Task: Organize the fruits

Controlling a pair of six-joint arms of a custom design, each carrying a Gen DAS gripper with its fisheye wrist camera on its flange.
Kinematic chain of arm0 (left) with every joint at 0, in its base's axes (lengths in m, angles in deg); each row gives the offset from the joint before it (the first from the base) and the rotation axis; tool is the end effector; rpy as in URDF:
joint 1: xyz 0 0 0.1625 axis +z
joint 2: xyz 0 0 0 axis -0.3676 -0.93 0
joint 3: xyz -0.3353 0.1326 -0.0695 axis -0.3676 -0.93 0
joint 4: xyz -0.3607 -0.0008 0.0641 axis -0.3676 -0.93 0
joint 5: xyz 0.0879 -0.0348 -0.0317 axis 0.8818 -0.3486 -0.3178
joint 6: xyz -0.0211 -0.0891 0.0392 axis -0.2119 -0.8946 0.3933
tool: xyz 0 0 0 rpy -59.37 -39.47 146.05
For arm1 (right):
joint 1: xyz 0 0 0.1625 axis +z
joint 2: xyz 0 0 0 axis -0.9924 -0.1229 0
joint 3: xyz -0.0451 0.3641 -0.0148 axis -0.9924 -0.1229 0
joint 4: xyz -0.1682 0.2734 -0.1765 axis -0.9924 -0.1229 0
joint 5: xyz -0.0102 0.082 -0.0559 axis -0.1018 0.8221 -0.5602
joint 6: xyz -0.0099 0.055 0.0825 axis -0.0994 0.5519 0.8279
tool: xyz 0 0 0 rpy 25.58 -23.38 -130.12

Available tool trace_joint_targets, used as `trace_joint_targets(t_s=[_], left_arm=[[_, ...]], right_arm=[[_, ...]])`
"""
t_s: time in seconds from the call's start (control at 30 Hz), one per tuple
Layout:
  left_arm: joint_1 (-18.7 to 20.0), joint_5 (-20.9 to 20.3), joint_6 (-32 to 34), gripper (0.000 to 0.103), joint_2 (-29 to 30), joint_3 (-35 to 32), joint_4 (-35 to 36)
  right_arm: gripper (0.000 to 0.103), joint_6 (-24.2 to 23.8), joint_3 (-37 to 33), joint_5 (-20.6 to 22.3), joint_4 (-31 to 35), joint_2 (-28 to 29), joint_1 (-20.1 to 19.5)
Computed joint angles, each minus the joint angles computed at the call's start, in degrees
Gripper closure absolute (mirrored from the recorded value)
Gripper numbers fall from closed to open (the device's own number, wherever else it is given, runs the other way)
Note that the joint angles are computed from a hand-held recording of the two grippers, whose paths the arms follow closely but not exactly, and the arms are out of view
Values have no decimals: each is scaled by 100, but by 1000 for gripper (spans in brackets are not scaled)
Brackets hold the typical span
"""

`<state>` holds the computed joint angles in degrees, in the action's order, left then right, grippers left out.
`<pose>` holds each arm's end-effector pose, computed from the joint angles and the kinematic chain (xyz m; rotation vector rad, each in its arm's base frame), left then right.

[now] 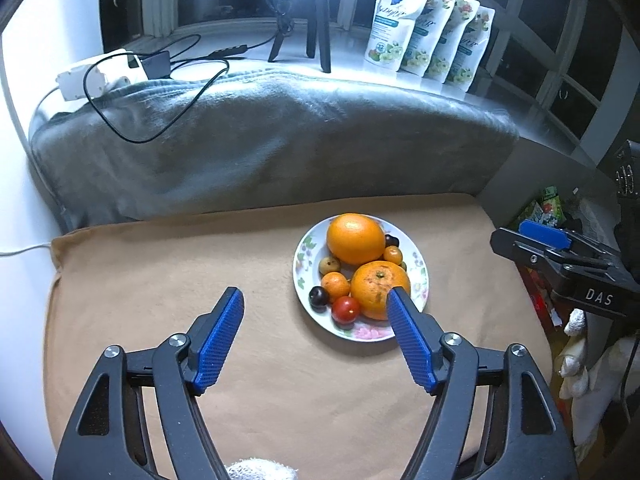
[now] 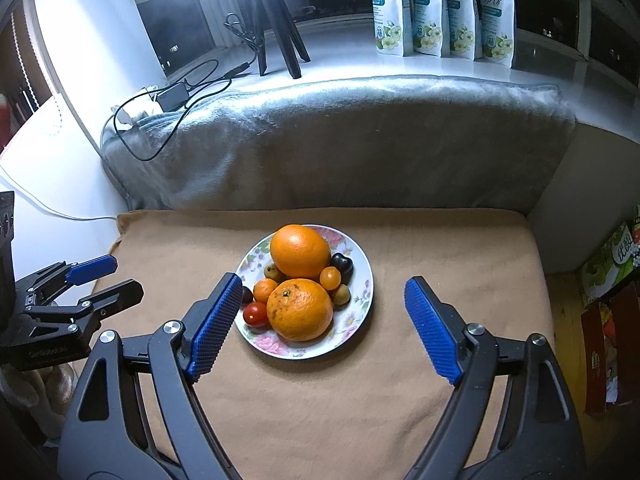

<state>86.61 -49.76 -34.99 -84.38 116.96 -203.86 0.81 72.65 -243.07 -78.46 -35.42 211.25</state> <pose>-0.0808 -0.5536 0.3106 1.3180 2.5271 -0.2217 0.3671 -0.3950 0.0163 -0.2792 -2.1633 1.0501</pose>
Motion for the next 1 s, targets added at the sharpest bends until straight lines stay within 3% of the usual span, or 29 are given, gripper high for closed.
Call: trace_joint_targets(t_s=[1.0], left_arm=[[-75,-66,-45,29,-297,173,201]], right_arm=[[17,377,-18,-9,231,38,123]])
